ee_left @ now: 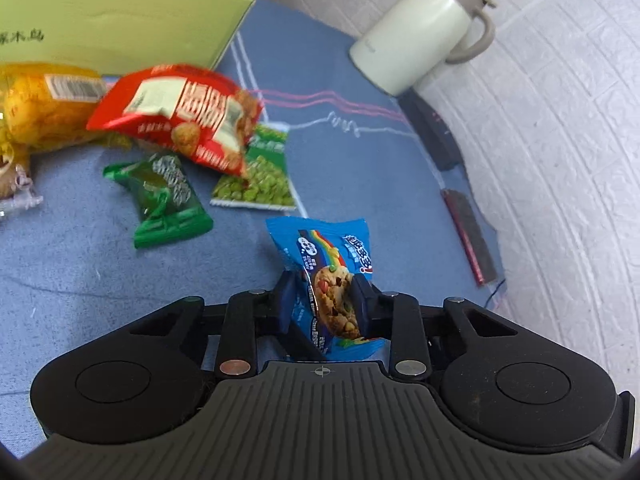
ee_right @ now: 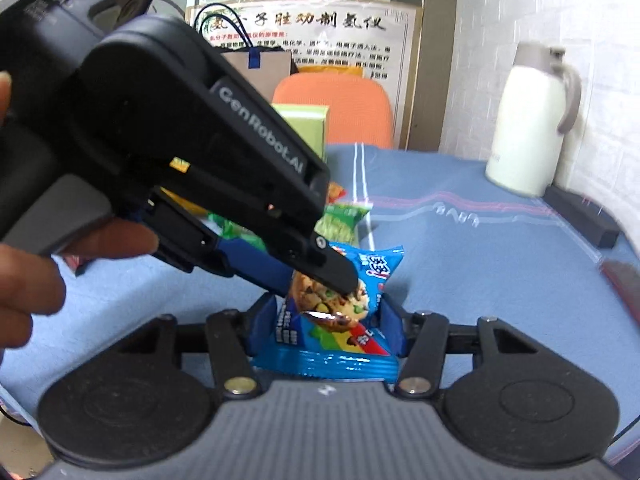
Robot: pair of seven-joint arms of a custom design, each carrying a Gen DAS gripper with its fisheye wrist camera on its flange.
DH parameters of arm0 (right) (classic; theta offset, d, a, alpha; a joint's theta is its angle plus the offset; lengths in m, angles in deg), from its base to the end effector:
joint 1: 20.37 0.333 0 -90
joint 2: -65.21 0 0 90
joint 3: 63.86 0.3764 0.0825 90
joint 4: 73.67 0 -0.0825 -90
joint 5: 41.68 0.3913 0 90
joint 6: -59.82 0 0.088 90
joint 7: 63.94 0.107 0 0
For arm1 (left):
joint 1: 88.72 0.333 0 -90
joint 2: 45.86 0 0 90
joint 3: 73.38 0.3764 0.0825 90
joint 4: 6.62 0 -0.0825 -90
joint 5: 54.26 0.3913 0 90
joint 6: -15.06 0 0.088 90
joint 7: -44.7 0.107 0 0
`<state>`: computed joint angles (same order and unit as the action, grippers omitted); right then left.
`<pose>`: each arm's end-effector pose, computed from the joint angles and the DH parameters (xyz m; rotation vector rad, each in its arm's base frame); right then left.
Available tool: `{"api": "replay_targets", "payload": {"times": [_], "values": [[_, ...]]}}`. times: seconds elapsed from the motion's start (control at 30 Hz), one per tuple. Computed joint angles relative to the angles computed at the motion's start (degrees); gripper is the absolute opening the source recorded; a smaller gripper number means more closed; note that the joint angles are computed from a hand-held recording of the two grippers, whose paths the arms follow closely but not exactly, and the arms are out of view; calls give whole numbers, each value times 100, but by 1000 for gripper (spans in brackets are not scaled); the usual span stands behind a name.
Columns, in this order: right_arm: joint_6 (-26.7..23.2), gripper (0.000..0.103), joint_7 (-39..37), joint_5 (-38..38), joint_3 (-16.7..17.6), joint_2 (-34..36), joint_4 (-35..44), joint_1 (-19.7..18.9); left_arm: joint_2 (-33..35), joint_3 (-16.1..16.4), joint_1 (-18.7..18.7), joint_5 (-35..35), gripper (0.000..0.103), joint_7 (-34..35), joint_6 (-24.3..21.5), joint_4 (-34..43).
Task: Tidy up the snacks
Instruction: 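Grasp the blue cookie pack with the left gripper, then drop the blue cookie pack into the green box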
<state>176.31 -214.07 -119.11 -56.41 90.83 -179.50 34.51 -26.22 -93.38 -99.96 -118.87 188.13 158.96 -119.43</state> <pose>0.3686 0.5642 0.3457 -1.4740 1.7633 -1.0973 0.5702 -0.3170 0.3771 1.2657 -2.2617 1.0789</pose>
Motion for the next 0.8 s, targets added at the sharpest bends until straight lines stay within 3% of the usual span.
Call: {"api": "replay_targets", "payload": {"times": [0.2,0.37,0.57,0.8], "values": [[280,58,-554,-528,-151,-20,334,-196,-2,55,161,-331,6,158,-51,455],[1037,60,-1310,-1028,-437,280,1052,-562,423,131,169,-2,6,-200,277,1394],[2272,63,-2336,-947,-856,957,2293,-1060,1414,216,80,999,6,-1247,579,2989],[3402,66,-3048,-6,-1093,1742,3288,-1554,2862,537,-254,2494,6,-2915,32,5108]]}}
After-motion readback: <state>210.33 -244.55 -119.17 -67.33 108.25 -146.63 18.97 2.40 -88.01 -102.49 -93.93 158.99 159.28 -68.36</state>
